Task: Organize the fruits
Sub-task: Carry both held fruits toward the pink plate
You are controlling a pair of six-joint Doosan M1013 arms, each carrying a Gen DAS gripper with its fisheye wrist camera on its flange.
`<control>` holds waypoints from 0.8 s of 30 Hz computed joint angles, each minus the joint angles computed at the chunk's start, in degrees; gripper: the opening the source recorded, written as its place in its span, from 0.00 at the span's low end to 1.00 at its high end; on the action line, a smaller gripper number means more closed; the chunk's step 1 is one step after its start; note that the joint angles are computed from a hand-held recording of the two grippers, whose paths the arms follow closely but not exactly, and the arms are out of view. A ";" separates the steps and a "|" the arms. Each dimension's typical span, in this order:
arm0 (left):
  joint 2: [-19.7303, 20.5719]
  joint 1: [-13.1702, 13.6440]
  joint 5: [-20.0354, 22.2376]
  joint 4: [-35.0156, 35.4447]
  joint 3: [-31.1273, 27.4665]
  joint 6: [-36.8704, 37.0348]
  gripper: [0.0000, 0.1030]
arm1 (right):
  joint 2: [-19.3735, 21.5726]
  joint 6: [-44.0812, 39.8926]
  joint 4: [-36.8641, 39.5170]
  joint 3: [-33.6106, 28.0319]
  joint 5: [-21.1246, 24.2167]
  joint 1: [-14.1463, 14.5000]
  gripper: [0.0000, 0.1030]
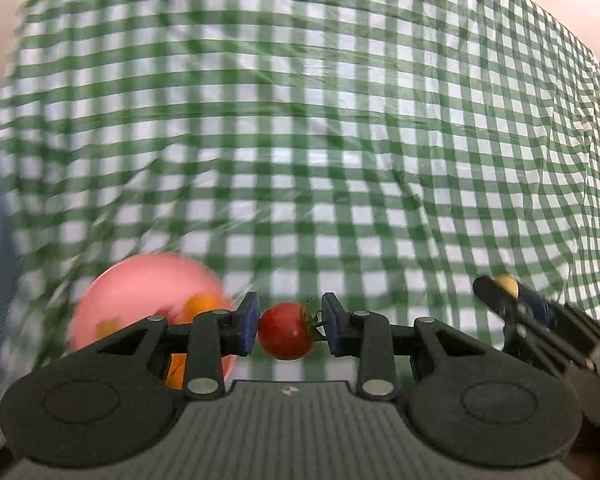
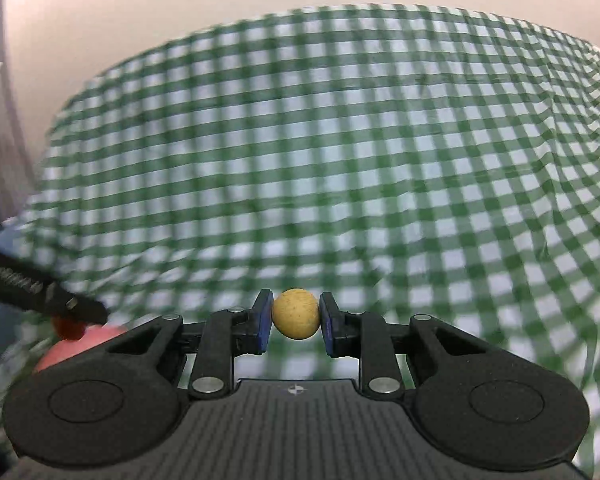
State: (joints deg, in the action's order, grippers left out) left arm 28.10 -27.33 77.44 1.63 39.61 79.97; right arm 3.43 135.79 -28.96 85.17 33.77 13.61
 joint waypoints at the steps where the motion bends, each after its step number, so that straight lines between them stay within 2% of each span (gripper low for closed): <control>1: -2.14 -0.05 -0.61 1.12 2.59 -0.76 0.36 | -0.75 -0.75 1.48 0.40 0.21 0.89 0.25; 7: -10.79 0.57 -2.79 3.38 12.20 -6.37 0.36 | -4.07 -1.60 4.58 0.95 1.10 7.07 0.25; 10: -14.38 0.90 -5.13 4.57 16.22 -9.30 0.36 | -5.06 -0.86 1.61 0.46 2.21 10.35 0.25; 13: -17.33 2.25 -6.83 3.89 18.74 -10.11 0.36 | -5.91 -0.45 -0.70 0.35 2.57 12.13 0.25; 18: -20.24 3.10 -9.48 3.26 21.54 -11.61 0.36 | -7.36 1.85 -5.73 0.91 3.15 15.22 0.25; 24: -21.67 4.46 -10.83 3.20 22.61 -11.26 0.36 | -7.95 2.17 -8.73 1.13 3.47 17.12 0.25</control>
